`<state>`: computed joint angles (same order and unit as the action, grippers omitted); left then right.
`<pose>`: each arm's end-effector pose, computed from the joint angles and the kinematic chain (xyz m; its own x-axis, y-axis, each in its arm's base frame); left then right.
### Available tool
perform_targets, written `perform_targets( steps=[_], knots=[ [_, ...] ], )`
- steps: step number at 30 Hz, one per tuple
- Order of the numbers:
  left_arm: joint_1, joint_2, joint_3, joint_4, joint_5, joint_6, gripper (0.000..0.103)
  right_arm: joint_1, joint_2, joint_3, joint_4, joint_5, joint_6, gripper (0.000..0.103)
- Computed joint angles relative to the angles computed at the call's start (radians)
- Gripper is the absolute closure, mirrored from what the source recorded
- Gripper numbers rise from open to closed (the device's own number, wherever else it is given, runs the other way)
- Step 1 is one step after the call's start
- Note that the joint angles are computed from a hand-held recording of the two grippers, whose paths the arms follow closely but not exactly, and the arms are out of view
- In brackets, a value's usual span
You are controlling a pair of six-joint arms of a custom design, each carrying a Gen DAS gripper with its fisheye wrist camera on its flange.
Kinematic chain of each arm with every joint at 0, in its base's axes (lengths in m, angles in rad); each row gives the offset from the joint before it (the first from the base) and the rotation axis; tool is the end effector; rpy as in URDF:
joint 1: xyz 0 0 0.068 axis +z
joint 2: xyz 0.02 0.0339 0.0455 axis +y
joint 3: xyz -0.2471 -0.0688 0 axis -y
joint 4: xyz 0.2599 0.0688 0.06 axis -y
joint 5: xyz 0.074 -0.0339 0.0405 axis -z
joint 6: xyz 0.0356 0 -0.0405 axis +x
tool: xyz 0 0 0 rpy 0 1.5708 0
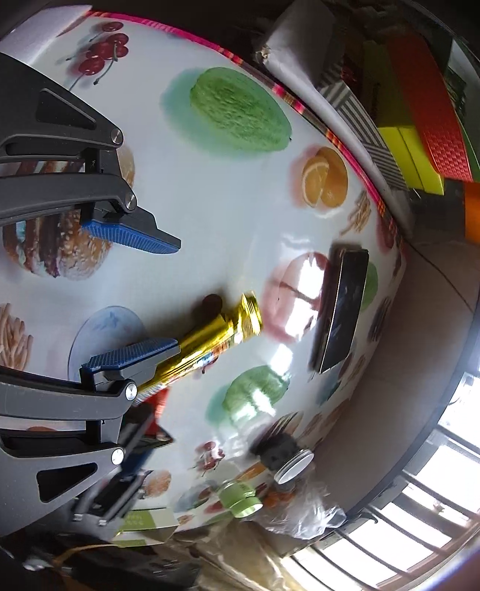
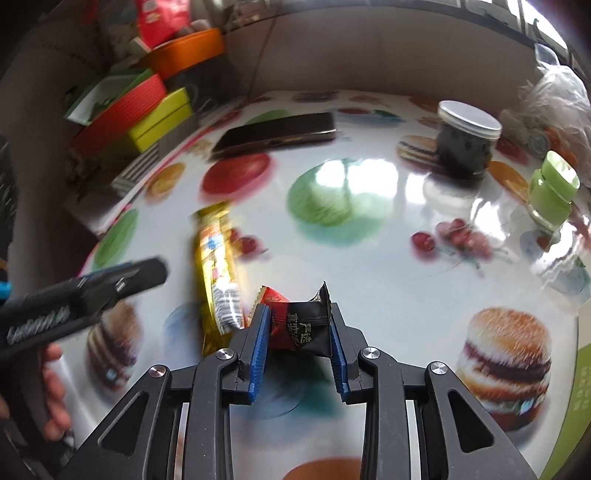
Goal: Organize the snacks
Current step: 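Grasp the red-and-black candy with the right gripper while the left gripper grasps the gold bar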
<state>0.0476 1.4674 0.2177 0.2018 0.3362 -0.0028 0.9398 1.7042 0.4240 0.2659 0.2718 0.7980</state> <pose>0.1875 -0.0028 0.0384 -0.8657 -0.0439 -0.4986 0.1172 0.9507 -0.2872 0.1505 0.1898 0.0346 -0.8467 0.0102 -0.5320 -0.1260 0.9676 0.2190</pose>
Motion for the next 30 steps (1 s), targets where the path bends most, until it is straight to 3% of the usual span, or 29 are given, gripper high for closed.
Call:
perform_targets(
  steps=[7,18,30],
  knots=[
    [-0.007,-0.018,-0.001,-0.003,0.028,-0.005,0.054,0.102,0.014,0.020,-0.008,0.015,0.039,0.074],
    [-0.180,0.011,0.024,0.041,-0.067,-0.080,0.054,0.118,-0.103,-0.095,-0.061,0.097,0.137,0.074],
    [-0.310,0.178,0.101,0.096,-0.227,-0.126,0.054,0.102,-0.164,-0.163,-0.055,0.111,0.178,0.074]
  ],
)
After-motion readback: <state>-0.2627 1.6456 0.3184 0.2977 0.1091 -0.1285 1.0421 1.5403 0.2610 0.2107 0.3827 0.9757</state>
